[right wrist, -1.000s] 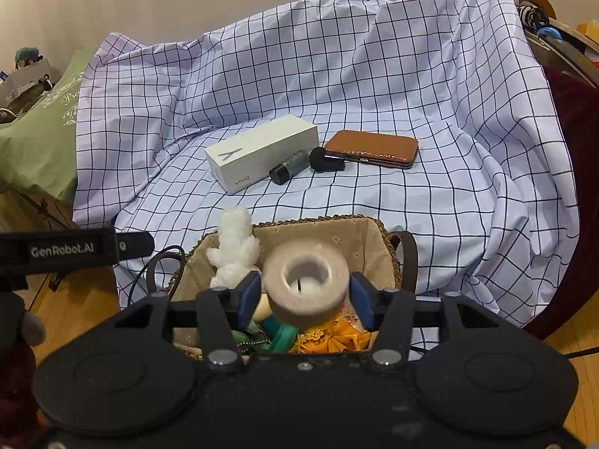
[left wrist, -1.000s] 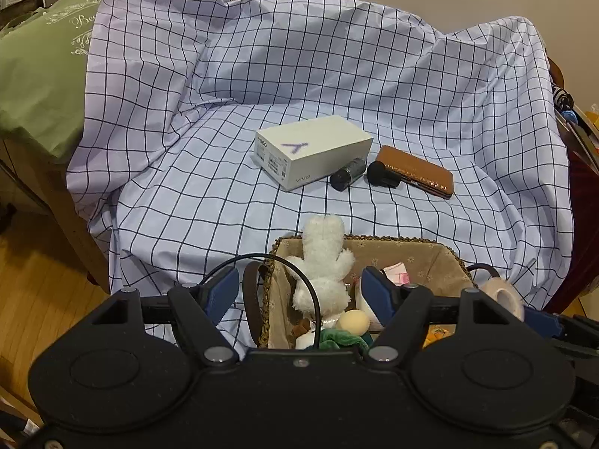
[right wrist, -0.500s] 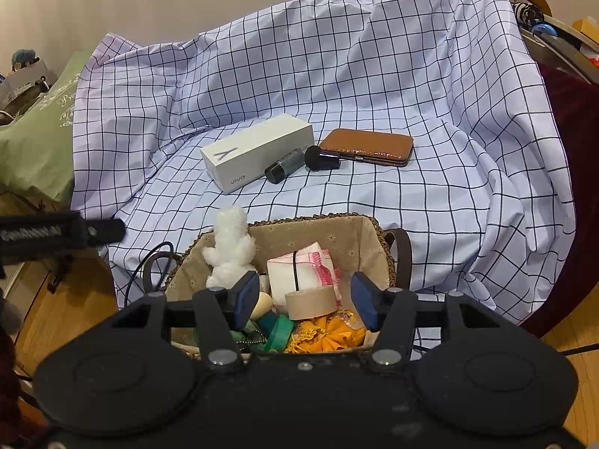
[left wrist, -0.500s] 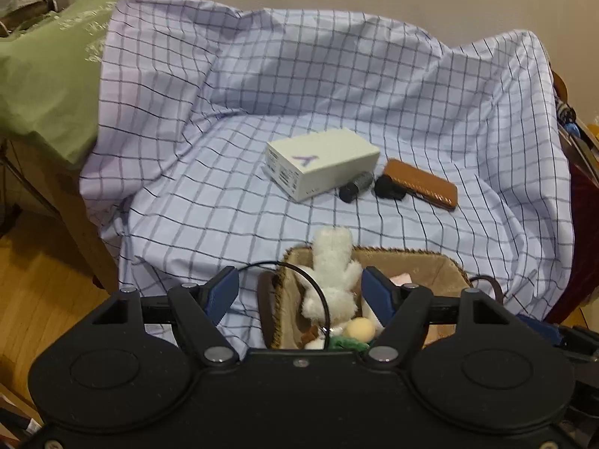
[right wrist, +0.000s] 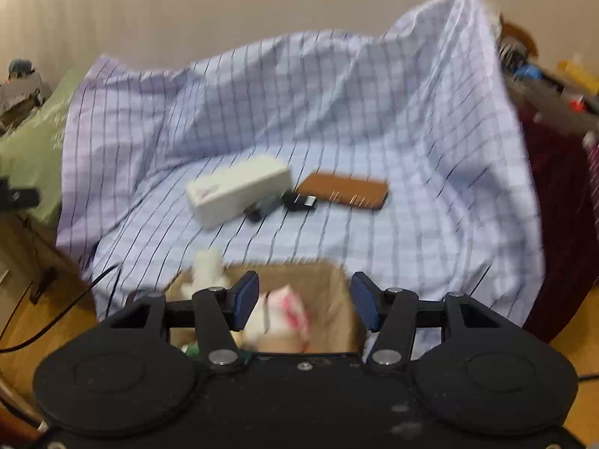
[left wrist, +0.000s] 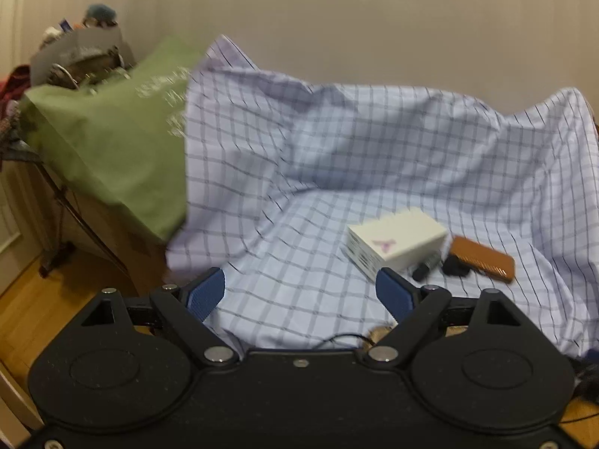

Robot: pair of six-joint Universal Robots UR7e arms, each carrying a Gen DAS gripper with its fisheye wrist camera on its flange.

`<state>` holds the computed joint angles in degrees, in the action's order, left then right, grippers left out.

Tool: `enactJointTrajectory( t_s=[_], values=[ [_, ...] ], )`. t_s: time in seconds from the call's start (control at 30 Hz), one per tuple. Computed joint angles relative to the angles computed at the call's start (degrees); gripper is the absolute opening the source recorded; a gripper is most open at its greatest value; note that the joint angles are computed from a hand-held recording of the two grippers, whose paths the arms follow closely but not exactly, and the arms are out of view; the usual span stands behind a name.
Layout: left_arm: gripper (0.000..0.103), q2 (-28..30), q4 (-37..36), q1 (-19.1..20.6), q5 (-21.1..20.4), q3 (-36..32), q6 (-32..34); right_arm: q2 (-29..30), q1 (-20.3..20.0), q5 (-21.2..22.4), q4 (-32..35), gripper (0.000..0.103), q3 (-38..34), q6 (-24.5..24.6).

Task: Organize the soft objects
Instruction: 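Lower both items into the basket and open both grippers, then raise both tools from the basket toward the phone box and black items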

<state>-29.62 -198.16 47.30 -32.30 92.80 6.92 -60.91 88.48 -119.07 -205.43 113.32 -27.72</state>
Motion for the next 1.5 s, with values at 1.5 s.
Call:
enactJointTrajectory(
  t_s=[1.5],
  values=[
    [0.099, 3.8, -12.8, 2.7, 5.9, -17.5, 25.7, -8.1, 5.2, 13.2, -4.0, 0.092, -13.9, -12.0]
  ],
)
